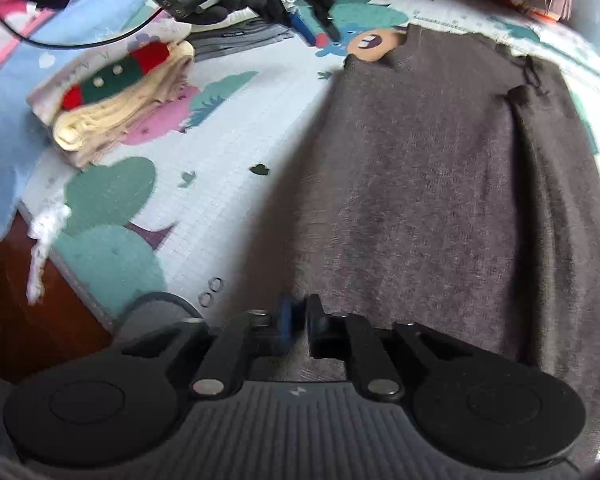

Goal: Fold clothes

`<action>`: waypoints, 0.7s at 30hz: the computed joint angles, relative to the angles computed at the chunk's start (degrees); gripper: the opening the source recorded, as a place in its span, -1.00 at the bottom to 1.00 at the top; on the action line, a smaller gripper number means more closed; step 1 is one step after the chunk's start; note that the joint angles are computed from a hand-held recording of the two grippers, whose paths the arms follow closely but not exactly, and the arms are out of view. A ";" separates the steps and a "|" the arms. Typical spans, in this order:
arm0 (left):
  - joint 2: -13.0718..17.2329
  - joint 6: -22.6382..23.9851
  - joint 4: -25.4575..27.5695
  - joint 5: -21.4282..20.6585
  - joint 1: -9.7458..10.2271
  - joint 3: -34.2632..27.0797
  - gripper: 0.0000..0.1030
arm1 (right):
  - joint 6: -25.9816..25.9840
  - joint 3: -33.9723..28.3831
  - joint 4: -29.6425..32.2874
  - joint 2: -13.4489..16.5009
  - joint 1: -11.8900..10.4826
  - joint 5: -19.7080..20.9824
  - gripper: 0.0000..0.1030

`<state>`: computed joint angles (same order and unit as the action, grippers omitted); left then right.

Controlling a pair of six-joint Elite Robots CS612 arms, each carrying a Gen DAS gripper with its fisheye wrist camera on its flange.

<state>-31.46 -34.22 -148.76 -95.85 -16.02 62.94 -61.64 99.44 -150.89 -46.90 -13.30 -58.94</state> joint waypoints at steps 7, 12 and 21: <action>2.22 -0.88 0.72 -0.70 -0.50 -2.05 -0.25 | -2.71 2.40 -2.74 -0.15 1.06 -3.18 -0.03; 2.89 0.41 1.08 0.31 -1.07 -3.32 -0.84 | -3.81 2.70 -3.44 0.31 1.56 -4.97 -0.41; 4.52 5.50 5.85 2.21 -3.47 -11.43 -1.00 | 3.83 -0.90 0.95 1.03 -1.81 -0.67 -0.88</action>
